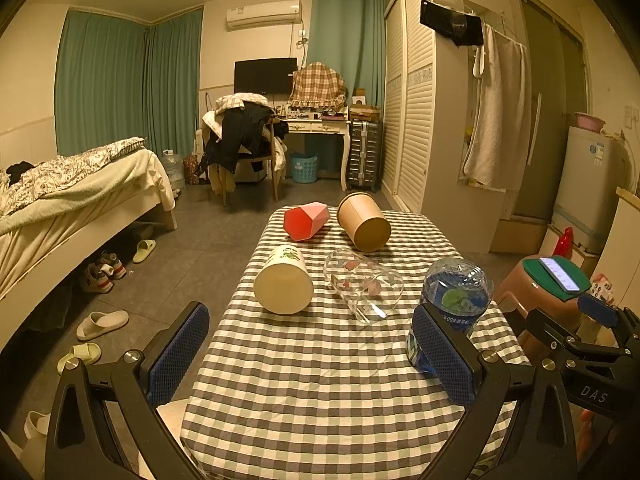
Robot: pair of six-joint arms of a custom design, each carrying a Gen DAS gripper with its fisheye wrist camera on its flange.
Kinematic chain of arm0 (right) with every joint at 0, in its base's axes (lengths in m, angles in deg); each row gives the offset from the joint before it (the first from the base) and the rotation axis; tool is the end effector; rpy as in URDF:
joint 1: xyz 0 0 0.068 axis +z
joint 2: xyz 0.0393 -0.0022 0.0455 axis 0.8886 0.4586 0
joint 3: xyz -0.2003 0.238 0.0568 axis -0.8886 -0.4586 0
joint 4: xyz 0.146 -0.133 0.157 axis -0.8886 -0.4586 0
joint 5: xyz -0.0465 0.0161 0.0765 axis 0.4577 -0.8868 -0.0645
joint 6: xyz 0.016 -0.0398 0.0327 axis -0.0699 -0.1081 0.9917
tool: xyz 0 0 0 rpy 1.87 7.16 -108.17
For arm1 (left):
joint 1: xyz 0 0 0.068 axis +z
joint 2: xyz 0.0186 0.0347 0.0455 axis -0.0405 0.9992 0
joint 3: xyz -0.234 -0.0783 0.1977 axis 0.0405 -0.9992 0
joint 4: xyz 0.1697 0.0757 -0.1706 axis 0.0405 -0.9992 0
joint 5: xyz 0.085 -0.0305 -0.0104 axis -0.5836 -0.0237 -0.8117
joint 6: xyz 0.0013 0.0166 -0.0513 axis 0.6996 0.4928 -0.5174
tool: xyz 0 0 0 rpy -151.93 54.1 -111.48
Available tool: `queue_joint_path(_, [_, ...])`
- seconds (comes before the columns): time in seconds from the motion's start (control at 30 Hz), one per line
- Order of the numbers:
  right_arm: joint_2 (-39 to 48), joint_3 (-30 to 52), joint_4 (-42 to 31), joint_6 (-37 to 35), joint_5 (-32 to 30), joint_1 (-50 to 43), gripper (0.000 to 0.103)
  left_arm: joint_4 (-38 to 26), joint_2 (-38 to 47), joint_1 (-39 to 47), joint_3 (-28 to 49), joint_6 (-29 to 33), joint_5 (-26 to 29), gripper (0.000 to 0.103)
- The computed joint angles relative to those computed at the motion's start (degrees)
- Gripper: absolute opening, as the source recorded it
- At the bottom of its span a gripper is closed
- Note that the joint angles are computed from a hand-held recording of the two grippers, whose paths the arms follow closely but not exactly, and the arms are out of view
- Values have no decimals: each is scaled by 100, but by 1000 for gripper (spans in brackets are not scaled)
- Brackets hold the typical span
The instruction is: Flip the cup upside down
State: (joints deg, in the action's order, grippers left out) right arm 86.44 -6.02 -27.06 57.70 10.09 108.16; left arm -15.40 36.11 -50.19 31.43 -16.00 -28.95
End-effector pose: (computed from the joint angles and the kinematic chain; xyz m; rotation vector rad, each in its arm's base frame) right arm 0.2158 0.2046 0.1688 -0.4475 2.0898 0.2859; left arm 0.1265 -0.0955 0.1513 -0.4299 2.0046 0.2114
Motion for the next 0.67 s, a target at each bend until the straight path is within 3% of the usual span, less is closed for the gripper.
queue_joint_path(0.67, [89,-3,23,31,-21,-10,103,-108,-17,-41,-12,-105,-15,103])
